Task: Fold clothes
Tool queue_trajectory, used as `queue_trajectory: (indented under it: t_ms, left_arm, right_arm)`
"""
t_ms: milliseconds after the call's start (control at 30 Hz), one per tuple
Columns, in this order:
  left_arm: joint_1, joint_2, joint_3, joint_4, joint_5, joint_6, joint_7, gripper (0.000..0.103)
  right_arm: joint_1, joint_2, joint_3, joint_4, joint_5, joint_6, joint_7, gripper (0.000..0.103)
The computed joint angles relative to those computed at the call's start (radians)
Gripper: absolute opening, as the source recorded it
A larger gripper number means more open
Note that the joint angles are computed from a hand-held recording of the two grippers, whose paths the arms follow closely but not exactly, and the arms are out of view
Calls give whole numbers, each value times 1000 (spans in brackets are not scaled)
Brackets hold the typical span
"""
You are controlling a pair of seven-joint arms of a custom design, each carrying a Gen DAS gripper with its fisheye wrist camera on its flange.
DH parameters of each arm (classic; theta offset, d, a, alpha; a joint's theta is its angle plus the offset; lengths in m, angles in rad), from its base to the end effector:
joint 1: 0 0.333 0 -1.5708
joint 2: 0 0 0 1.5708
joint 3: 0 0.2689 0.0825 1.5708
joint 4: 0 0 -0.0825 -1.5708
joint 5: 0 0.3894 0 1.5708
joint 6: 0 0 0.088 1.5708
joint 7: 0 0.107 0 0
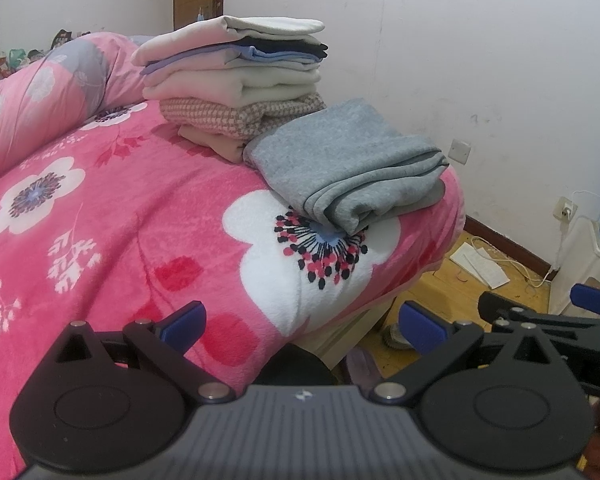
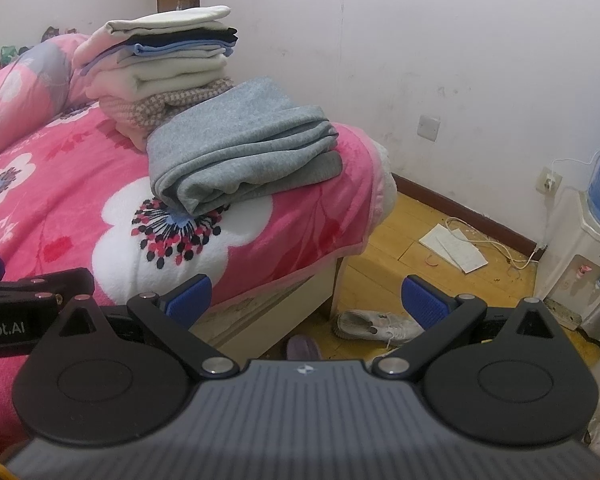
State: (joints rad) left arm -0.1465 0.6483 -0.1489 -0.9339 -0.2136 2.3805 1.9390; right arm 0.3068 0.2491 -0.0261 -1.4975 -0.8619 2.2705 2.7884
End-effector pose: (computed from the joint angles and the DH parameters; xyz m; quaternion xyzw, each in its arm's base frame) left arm 0.7338 -0.1799 0.5674 -0.4641 0.7848 -0.3620 0.1941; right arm 0.6537 0.1706 0.5466 -0.4424 0.7771 -0.3893 0.2209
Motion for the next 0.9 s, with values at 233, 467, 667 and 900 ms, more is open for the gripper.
queue_trajectory:
  t_ms: [233,467,667,900]
  left_arm:
    - [0,1,0,0,3,0,0,103]
    - [-2,-4,2,-9,6,6,-3,103]
    - [-6,-2,5,-7,13,5,-7,103]
    - [-7,-2,6,-10,17,9,-5,103]
  right_arm:
    - [-2,1,0,0,9,7,-10,102]
    - [-2,2,-1,1,11,5,-8,102]
    - [-4,2,-1,-2,13,11,-10,102]
    - [-4,1,-1,-3,14,7,-6,102]
